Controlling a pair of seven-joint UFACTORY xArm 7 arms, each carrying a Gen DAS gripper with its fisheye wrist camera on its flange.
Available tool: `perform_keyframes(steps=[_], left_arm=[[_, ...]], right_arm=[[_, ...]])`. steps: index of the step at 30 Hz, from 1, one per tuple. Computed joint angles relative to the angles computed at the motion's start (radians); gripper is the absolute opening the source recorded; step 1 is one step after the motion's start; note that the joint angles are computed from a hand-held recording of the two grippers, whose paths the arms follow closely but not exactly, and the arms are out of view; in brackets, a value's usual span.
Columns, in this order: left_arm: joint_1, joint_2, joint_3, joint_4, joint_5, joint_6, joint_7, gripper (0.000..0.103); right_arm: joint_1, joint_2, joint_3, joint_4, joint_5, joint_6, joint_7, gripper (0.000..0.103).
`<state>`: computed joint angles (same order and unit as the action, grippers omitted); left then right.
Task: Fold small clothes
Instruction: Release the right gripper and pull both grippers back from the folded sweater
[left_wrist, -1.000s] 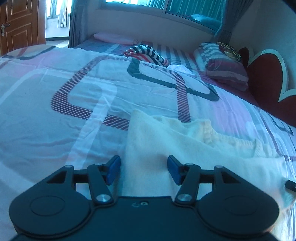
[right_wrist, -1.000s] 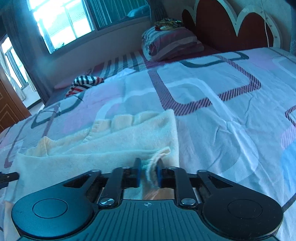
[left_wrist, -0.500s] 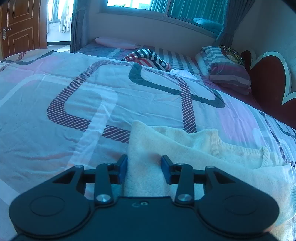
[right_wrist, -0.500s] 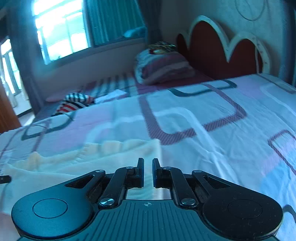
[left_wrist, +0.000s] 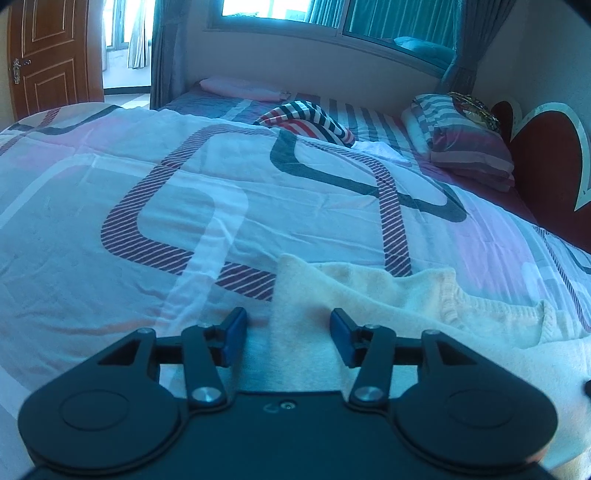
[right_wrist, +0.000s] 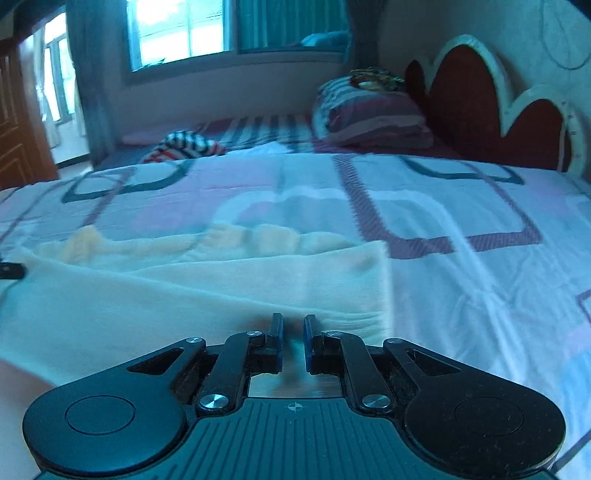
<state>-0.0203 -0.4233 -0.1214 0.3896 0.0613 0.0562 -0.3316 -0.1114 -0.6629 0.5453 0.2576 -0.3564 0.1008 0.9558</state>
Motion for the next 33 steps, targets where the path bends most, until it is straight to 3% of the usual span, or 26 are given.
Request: perform_keyframes(steps=[3,8,13,20,29,31,33], left_arm=[[0.021,-0.042,-0.019,-0.006,0.010,0.041,-0.020,0.047],[-0.047,-0.172,0.033,-0.063,-0.014,0.089,0.013,0.047],[-0.133,-0.319,0.047,-0.115,-0.050,0.169,0.043,0.048],[-0.255,-0.473,0.018,-0.176,-0.097,0.288,0.042,0.052],[-0.339,-0.609,-0.054,-0.259,-0.096,0.411,-0.024,0.052],[-0.344,-0.642,-0.071,-0.284,-0.081,0.423,-0.040,0.053],[-0.343,-0.703,-0.084,-0.311,-0.056,0.455,-0.048,0.054]], right_arm=[[0.066,-0.025,-0.084,-0.014,0.033,0.037,-0.020,0.008],[0.189,-0.115,-0.150,-0.051,0.073,0.067,-0.061,0.009],[0.286,-0.146,-0.163,-0.051,0.127,0.090,-0.065,0.009],[0.435,-0.183,-0.163,-0.059,0.189,0.138,-0.054,0.009],[0.613,-0.224,-0.174,-0.105,0.255,0.194,-0.025,0.009],[0.620,-0.249,-0.143,-0.125,0.247,0.200,-0.003,0.009],[0.639,-0.286,-0.156,-0.139,0.241,0.230,-0.005,0.009]])
